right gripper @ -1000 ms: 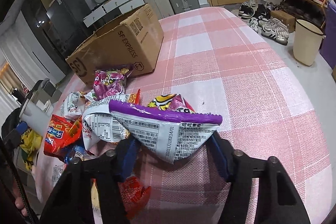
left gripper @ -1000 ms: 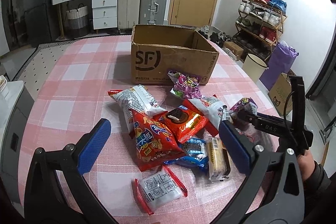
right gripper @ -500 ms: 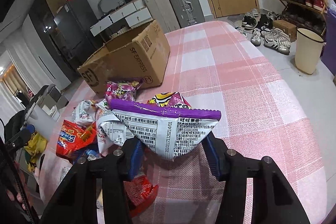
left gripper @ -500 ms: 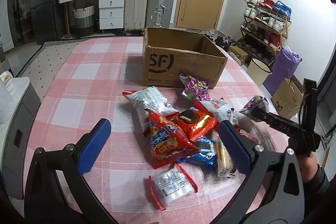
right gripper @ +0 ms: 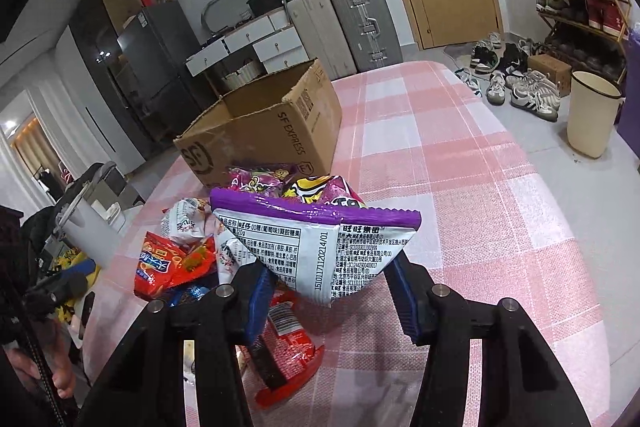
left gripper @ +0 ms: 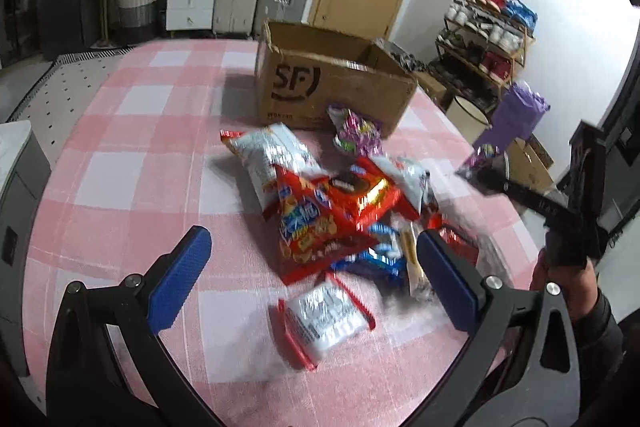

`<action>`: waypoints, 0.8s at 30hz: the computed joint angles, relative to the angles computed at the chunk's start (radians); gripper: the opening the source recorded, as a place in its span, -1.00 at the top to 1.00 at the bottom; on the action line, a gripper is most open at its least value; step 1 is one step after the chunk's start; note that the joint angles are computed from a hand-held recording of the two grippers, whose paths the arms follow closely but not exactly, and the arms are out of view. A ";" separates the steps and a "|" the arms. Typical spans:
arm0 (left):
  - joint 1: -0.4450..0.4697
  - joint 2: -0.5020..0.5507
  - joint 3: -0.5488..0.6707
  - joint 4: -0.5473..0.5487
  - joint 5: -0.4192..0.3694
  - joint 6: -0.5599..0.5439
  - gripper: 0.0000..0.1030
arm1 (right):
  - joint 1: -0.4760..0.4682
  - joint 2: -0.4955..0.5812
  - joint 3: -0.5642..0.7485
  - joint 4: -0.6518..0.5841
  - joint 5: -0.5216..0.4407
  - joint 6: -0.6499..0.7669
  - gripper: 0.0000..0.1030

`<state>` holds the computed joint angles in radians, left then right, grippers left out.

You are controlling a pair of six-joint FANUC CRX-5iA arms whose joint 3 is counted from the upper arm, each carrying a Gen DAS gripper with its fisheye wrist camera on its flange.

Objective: Organize snacks
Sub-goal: 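Lift the purple bag with the right gripper while the left gripper grasps the white-red wafer pack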

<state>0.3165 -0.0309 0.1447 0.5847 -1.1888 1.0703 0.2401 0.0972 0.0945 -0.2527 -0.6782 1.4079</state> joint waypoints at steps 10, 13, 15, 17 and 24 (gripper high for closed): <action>-0.012 0.007 -0.043 -0.026 -0.047 -0.001 -0.98 | 0.004 -0.016 -0.010 -0.009 -0.006 0.017 -0.02; -0.026 0.016 -0.041 -0.049 -0.054 0.012 -0.98 | 0.004 -0.022 -0.017 -0.009 -0.003 0.015 -0.02; -0.043 0.028 -0.023 -0.086 -0.064 0.040 -0.98 | 0.004 -0.026 -0.021 -0.009 0.000 0.013 -0.02; -0.055 0.031 -0.012 -0.118 -0.067 0.058 -0.98 | 0.004 -0.029 -0.026 -0.010 0.003 0.013 -0.02; -0.090 0.049 0.009 -0.194 -0.063 0.105 -0.95 | 0.007 -0.043 -0.046 -0.011 0.020 0.021 -0.02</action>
